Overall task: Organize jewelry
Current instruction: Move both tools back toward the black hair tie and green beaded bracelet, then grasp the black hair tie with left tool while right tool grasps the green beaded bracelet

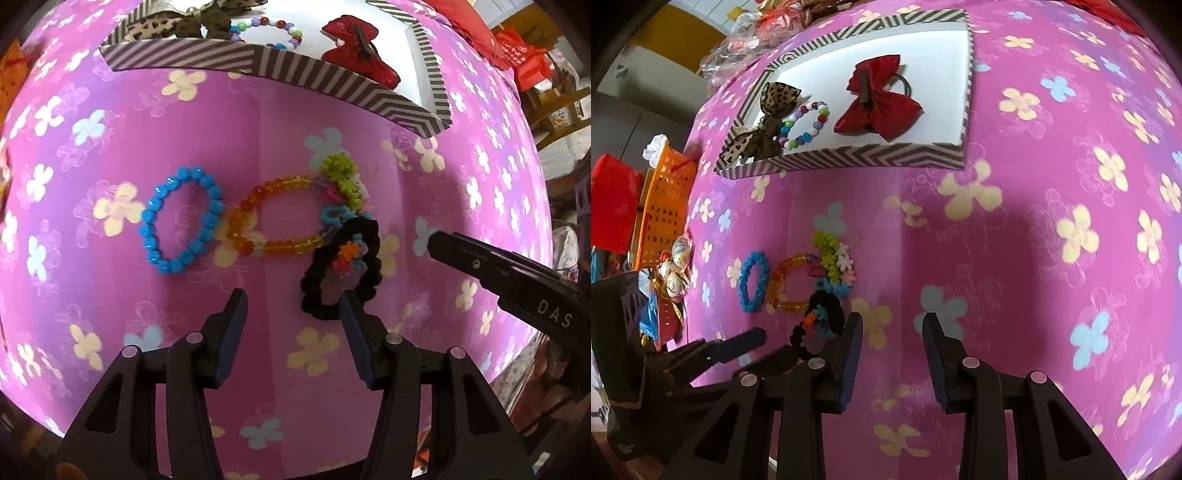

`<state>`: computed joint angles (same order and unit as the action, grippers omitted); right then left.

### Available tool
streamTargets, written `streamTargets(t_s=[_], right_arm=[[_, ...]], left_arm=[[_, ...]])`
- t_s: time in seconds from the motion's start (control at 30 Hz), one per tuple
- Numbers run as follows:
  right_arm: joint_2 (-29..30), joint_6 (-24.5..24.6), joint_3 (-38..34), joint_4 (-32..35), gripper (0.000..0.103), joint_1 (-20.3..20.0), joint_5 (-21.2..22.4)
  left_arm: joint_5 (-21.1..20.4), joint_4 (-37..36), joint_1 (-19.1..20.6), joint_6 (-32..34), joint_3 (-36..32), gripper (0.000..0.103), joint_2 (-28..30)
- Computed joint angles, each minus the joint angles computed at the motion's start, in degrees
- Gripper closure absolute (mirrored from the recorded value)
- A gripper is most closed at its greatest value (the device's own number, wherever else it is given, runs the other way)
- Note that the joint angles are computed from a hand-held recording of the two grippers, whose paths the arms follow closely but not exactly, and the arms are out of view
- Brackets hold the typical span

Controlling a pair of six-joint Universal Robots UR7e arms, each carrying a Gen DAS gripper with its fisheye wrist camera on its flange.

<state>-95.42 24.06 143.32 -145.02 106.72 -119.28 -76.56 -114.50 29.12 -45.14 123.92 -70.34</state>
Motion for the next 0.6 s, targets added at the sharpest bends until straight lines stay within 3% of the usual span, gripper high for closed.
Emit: streamTargets(t_s=[0.2, 0.27, 0.33, 0.4, 0.6], right_arm=[[2.32, -4.02, -1.26, -1.38, 0.071, -1.22, 1.25], [3.14, -5.33, -1.72, -1.92, 0.071, -1.53, 1.98], [4.32, -6.72, -2.30, -2.57, 0.071, -1.72, 2.73], [5.85, -8.15, -3.03, -3.22, 0.071, -1.66, 3.04], [12.49, -11.13, -5.33, -6.98, 0.071, -1.05, 2.44]], left_arm=[[0.21, -2.53, 0.07, -1.75, 0.43, 0.048, 2.15], [0.16, -3.06, 0.42, -2.22, 0.72, 0.057, 2.16], [1.07, -2.63, 0.21, -2.53, 0.66, 0.082, 2.30], [-0.57, -3.26, 1.04, -1.91, 0.27, 0.091, 3.11], [-0.46, -2.46, 1.26, -1.44, 1.02, 0.094, 1.25]])
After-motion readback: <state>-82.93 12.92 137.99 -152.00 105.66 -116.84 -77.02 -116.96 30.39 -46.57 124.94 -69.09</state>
